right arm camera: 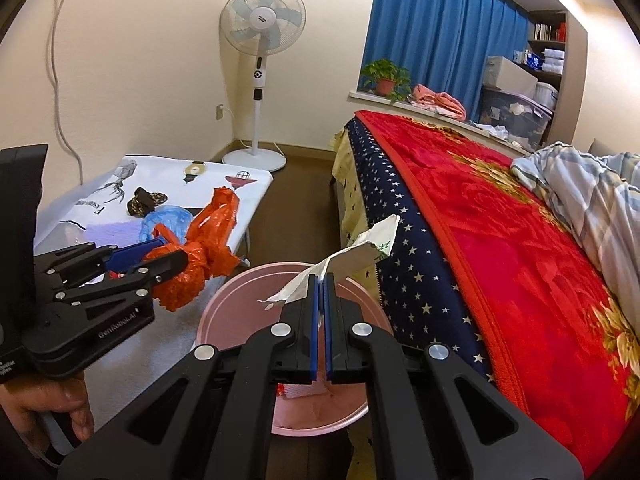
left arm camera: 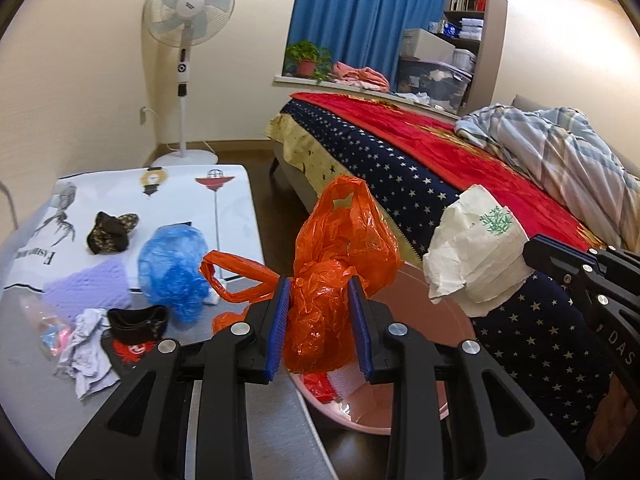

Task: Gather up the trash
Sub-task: 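Open both tools to drop the orange bag and paper bag into the bin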

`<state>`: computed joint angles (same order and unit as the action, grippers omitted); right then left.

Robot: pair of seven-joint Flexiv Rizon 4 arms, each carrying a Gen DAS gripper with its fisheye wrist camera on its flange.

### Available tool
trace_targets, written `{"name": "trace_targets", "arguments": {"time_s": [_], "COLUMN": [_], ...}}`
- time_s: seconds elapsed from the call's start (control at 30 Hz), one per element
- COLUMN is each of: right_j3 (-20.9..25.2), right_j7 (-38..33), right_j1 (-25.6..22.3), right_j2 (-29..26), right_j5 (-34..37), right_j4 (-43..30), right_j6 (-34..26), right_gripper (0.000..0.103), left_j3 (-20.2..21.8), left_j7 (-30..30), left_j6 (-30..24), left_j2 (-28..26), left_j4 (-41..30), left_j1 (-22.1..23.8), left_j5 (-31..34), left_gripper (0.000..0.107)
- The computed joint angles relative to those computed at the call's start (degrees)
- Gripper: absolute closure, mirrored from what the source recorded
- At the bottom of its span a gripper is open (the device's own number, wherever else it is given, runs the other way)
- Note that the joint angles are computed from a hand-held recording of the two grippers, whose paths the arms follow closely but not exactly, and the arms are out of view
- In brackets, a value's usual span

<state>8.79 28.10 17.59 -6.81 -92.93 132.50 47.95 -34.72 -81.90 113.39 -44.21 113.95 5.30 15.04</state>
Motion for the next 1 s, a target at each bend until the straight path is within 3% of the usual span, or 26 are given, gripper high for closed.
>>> {"name": "trace_targets", "arguments": {"time_s": [0.63,0.73,0.77,0.8,0.9,1.0], "right_j3": [-0.4,-0.3,-0.2,-0.1,0.1,0.0], "right_j7": [-0.3,-0.6,-0.9,-1.2,-1.1,-0.6], "right_j1": [-0.7,-0.5,-0.3,0.0,0.5,0.6], "right_j2": [-0.6,-0.7,-0.8,-0.7,-0.7,-0.4], "right_j5": [1.1,2.1,2.6,3.3,4.1,4.2], "right_j4": [0.6,0.6,0.5,0.5,0.6,0.9], "right_j6": [0.5,0.0,-0.9,-1.9,-3.2,-3.8], "right_gripper": [0.101,0.099,0.099,0.094,0.065,0.064], "left_j3": [-2.8,-4.7,-4.9,-4.5,-4.7,-5.1], "left_j7": [4.0,4.8,5.0,5.2,6.2,6.7], "left_j6": [-3.7,-5.7,-6.2,-6.7,-6.4,-5.6], "left_j2": [-3.9,-4.8,-4.8,-4.6,-4.7,-4.5], "left_j4": [-2.9,-3.2,-3.2,-3.2,-2.8,-2.0], "left_j1": [-0.4,0.8,0.8,0.4,0.4,1.0], "left_j5": [-2.1,-2.5,-3.1,-3.8,-4.4,-4.3], "left_gripper": [0.077,0.072,0.063,0.055,0.054,0.054]}}
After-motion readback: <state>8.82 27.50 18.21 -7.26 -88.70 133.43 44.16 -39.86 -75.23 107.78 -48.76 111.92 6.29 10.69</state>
